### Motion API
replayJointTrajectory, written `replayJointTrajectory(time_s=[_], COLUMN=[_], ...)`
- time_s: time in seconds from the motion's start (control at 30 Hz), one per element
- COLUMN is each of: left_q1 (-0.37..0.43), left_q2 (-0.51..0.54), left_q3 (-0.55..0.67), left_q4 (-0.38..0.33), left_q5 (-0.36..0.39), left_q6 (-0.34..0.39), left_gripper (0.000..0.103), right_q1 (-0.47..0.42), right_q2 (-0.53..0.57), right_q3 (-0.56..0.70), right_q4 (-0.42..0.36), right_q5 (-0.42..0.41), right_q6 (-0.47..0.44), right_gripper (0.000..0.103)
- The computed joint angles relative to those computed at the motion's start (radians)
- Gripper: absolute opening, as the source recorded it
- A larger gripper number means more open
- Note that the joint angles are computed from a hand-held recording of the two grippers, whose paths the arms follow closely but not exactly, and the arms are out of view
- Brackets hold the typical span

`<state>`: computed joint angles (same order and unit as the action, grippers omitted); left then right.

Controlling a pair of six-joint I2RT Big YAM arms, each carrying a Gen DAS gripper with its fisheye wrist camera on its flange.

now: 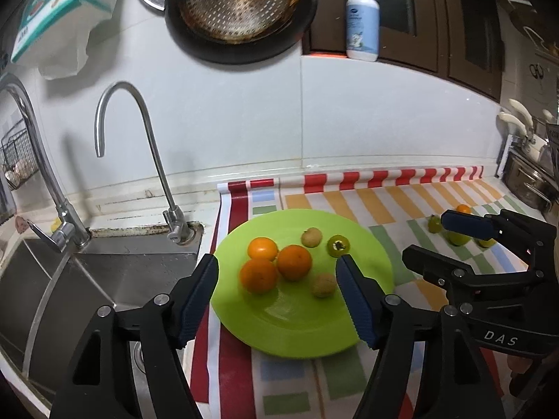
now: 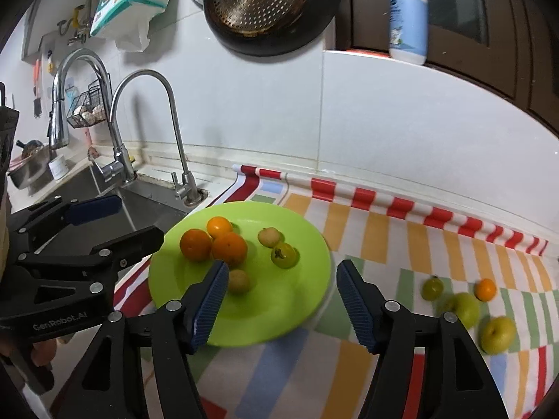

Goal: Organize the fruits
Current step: 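Lower the mandarin onto the plate and open the right tool, then withdraw both tools from the plate toward the remaining fruits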

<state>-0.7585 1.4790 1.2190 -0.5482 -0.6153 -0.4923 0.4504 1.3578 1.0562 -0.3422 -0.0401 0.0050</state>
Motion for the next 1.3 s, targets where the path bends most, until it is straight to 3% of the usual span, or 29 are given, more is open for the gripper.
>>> replayJointTrajectory(time_s=[0.23, 0.57, 0.9, 1.3], left_q1=[-0.063, -0.147, -0.200, -0.226], left_q2=[-0.011, 0.007, 0.057, 0.147], left_q3=[0.017, 0.052, 0.120, 0.220], left_q4=[-0.027, -0.025, -0.011, -0.002], left_q5=[-0.047, -0.091, -0.115, -0.120], left_q6=[-0.024, -0.032, -0.040, -0.030], left_gripper=[0.078, 0.086, 0.089, 0.089], right_q1=[-0.018, -0.082, -0.164, -0.283], right_q2=[-0.107, -0.238, -0.334, -0.371], right_q3=[-0.074, -0.162, -0.213, -0.226], right_q4=[-0.006, -0.029, -0.054, -0.066], right_q5=[0.027, 0.043, 0.039, -0.011], right_q6=[0.015, 0.043, 0.032, -0.027], right_gripper=[0.071, 0.072, 0.071, 0.071])
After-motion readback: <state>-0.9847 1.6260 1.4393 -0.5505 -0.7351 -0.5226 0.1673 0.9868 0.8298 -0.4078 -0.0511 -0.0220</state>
